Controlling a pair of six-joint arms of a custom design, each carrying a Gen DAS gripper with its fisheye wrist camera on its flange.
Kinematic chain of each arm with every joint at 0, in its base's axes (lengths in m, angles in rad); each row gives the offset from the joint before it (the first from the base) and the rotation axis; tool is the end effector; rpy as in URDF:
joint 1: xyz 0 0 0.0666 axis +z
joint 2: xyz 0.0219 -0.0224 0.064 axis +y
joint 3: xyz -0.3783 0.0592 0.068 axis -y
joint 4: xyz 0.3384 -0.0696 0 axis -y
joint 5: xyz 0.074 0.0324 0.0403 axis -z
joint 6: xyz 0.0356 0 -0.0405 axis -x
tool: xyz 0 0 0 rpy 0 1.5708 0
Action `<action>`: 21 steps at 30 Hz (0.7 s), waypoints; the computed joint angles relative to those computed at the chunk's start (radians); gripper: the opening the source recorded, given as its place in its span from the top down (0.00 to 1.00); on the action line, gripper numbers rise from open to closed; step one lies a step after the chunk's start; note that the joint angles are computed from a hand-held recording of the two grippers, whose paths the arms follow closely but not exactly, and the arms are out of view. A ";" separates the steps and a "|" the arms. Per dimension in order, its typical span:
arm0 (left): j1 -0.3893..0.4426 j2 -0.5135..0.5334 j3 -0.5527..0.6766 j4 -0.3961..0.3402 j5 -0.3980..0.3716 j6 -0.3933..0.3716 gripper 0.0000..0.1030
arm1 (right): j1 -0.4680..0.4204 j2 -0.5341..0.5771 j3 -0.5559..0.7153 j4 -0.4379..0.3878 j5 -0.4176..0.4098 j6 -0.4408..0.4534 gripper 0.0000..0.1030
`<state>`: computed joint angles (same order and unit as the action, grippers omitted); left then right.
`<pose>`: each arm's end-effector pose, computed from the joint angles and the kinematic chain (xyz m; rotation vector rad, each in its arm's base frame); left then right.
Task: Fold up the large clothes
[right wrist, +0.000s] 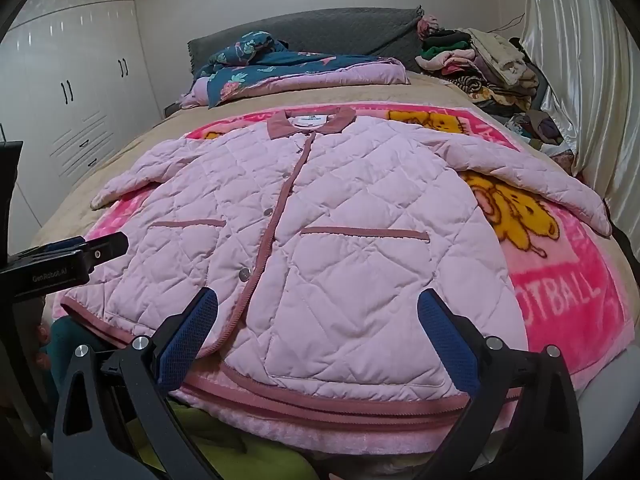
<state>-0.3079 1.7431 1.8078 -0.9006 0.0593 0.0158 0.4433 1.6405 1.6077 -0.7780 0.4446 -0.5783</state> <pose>0.5374 -0.1735 0.4321 0.3790 2.3867 -0.2206 0.4830 0.2120 0.4151 0.3584 2.2559 -0.0044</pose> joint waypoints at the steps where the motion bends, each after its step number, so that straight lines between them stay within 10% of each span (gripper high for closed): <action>1: 0.000 0.001 0.001 0.000 0.000 0.001 0.09 | 0.001 -0.001 0.000 0.000 0.001 0.001 0.04; 21: 0.003 -0.015 -0.007 0.015 0.006 0.006 0.09 | 0.007 -0.006 0.001 0.010 0.013 0.007 0.04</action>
<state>-0.3049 1.7280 1.8004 -0.8856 0.0649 0.0219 0.4499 1.6349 1.6085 -0.7678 0.4580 -0.5710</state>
